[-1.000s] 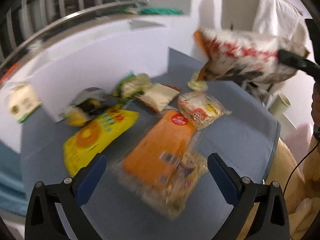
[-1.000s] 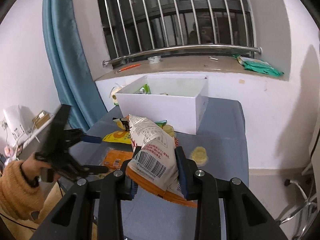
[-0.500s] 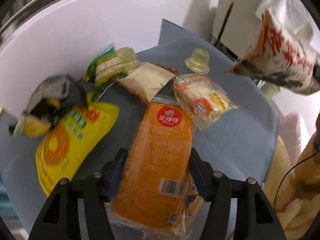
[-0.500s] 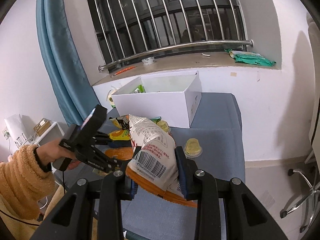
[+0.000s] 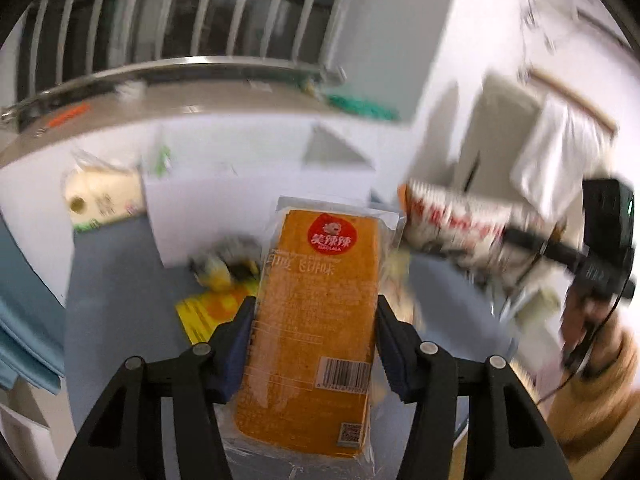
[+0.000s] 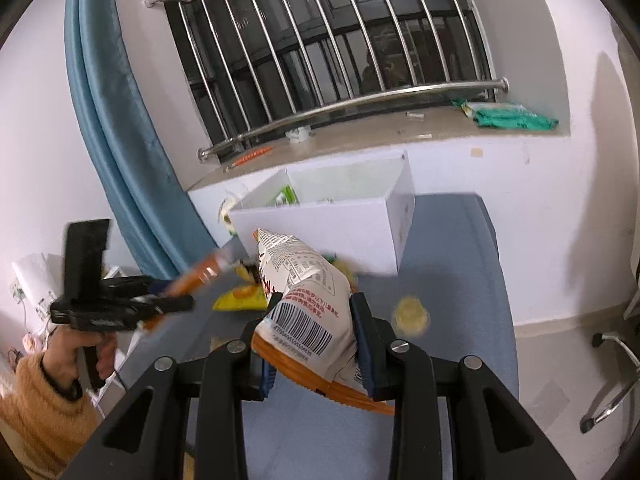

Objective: Organize snacks
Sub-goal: 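Drop the orange cake pack into the box with the left gripper while the right drops the bread bag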

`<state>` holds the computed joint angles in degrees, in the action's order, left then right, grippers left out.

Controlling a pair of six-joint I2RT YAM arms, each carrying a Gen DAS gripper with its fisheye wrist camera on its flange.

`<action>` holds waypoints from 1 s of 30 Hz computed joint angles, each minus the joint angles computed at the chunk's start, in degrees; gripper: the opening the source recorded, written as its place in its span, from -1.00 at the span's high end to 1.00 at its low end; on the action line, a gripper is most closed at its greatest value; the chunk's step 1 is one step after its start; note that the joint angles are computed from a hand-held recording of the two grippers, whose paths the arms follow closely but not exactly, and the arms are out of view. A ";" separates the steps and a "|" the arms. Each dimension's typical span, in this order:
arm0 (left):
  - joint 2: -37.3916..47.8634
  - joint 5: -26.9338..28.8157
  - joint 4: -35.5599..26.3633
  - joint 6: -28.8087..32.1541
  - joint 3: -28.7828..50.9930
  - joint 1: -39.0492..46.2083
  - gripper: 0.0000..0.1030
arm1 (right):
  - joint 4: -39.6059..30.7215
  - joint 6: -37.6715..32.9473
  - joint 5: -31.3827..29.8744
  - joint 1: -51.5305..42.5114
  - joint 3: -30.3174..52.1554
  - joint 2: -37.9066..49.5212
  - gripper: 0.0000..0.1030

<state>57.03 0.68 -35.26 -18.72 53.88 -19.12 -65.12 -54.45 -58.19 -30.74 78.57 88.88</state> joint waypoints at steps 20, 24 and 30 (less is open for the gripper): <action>44.45 -0.17 2.51 -0.78 41.34 13.86 -0.18 | 27.66 41.97 25.96 27.00 28.15 20.51 0.32; 50.92 -2.26 -2.97 2.20 49.40 13.59 -0.96 | 27.13 42.83 27.78 27.97 33.26 25.16 0.17; 47.80 -3.08 0.04 1.70 44.02 14.46 -0.99 | 29.83 45.32 23.72 27.14 31.66 24.57 -1.00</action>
<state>104.82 -2.40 -35.22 -17.02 97.90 -4.66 -35.29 -9.13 -34.47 -3.60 110.23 113.44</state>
